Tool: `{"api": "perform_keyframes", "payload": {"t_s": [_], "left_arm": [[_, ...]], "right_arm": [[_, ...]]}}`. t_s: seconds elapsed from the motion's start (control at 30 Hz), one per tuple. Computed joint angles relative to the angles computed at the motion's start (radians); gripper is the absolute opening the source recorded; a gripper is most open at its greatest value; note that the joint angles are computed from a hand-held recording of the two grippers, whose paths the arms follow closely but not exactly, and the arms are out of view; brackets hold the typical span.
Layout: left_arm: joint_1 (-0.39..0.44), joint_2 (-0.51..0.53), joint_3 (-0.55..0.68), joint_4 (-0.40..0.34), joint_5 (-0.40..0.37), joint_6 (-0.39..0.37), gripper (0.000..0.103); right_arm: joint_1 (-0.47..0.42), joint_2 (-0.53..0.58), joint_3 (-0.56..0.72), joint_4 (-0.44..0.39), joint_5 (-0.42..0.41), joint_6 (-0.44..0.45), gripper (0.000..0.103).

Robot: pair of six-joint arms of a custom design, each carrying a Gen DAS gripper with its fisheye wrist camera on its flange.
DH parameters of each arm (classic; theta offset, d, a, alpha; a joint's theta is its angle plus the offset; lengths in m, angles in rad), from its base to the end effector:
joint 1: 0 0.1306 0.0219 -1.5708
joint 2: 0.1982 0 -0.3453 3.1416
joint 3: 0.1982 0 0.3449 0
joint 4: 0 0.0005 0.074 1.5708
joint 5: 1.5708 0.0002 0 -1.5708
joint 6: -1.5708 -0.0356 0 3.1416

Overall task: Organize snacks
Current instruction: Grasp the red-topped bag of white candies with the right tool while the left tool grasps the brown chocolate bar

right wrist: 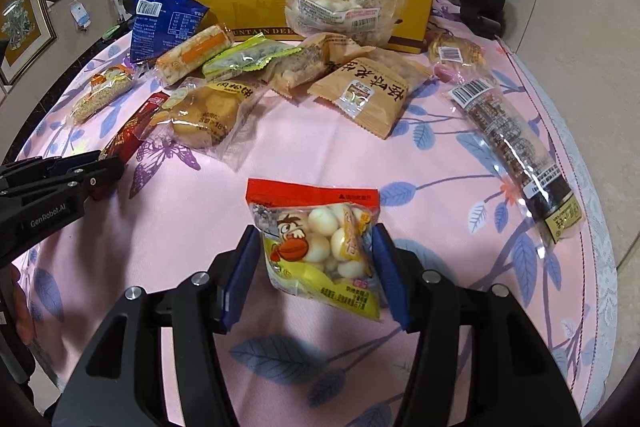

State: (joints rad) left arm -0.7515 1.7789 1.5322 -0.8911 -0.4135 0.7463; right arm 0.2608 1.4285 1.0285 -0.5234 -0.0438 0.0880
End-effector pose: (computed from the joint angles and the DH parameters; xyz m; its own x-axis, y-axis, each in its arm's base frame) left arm 0.4021 -0.3568 0.2667 -0.8278 -0.0774 -0.5557 -0.0817 0.9965 -0.0171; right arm 0.4102 0.1106 0.2535 -0.7428 -0.2891 -0.6038 -0.3497 0.9367 -0.0182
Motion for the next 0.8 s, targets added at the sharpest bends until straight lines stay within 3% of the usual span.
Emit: {"api": "perform_keyframes", "payload": {"t_s": [0.1, 0.13, 0.23, 0.37, 0.8], "left_arm": [[-0.002, 0.005, 0.002, 0.008, -0.016, -0.002, 0.027], [-0.004, 0.007, 0.004, 0.008, -0.022, -0.001, 0.027], [0.0, -0.011, -0.022, 0.037, 0.0, 0.012, 0.024], [0.013, -0.044, -0.061, 0.069, 0.039, 0.029, 0.024], [-0.027, -0.146, -0.102, 0.091, -0.003, 0.027, 0.024]], "right_arm": [[0.001, -0.008, -0.014, 0.02, -0.003, 0.002, 0.056], [0.0, -0.013, -0.019, 0.022, -0.01, -0.001, 0.049], [-0.011, -0.024, -0.021, 0.008, -0.029, -0.031, 0.045], [-0.02, -0.049, -0.023, -0.001, -0.036, -0.047, 0.044], [0.022, -0.101, -0.033, -0.009, -0.035, -0.053, 0.044]]}}
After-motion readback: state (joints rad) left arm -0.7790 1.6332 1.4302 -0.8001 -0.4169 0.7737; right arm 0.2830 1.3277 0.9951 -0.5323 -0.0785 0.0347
